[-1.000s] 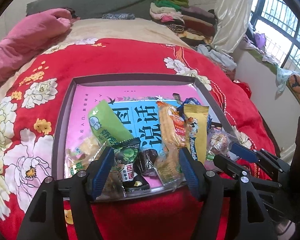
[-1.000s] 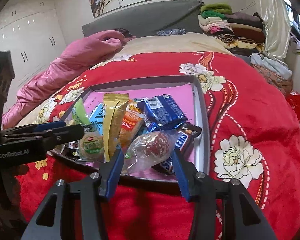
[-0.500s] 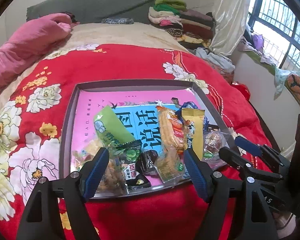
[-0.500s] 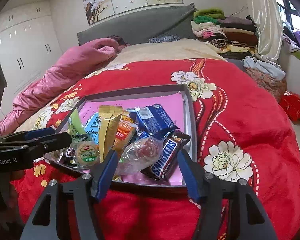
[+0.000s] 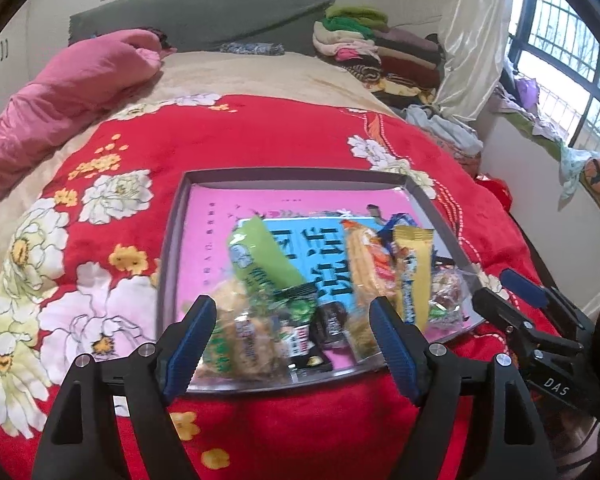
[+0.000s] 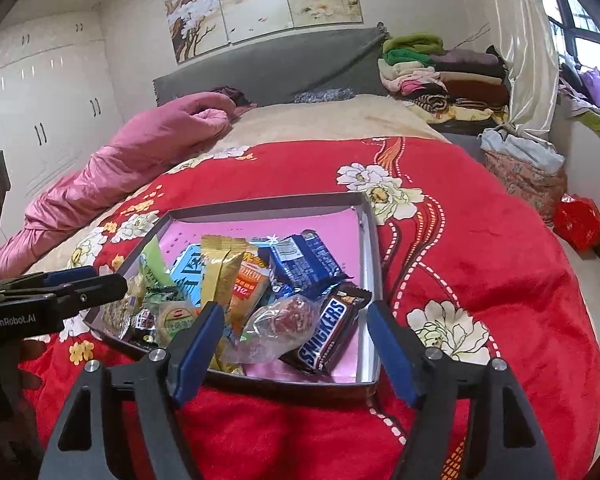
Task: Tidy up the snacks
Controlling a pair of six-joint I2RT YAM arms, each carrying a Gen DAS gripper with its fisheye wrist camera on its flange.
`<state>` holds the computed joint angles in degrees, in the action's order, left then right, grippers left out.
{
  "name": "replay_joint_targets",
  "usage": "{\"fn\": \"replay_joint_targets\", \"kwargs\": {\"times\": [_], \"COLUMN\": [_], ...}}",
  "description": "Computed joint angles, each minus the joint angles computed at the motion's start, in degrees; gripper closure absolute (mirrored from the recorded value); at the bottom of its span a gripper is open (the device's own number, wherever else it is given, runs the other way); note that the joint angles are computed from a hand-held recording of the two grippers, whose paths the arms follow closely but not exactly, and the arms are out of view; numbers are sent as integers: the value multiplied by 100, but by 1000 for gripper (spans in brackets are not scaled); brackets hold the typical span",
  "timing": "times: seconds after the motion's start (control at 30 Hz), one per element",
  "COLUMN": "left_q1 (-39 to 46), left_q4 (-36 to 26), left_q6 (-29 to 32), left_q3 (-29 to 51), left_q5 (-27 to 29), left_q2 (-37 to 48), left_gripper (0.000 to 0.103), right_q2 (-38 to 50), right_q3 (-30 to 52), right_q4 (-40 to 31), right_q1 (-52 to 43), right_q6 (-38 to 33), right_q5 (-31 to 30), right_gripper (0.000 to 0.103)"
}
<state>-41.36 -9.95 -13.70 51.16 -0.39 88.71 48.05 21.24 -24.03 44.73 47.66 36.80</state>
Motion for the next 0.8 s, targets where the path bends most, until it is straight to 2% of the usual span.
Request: {"fn": "replay_joint_targets", "kwargs": {"times": [0.2,0.4,0.63,0.8], "left_q1": [302,381,326,356], "left_q4": [-128,-190,55,186], "left_q6": [143,131,139,143], "left_q3": [-164,-172,-155,-71], "left_q5": [-13,43,110,-41], "left_q2": [-96,150,520,772], "left_gripper": [23,23,23,23], "right_q2": [403,993,1127,1045], "right_q3": [37,164,216,201], "right_q4": [391,723,732,628], "right_q1": [137,329,397,373], "right_q6": [-175,-253,-226,-166], "right_q5": [-288,-377,-349,-311], "right_gripper": [29,29,29,29]}}
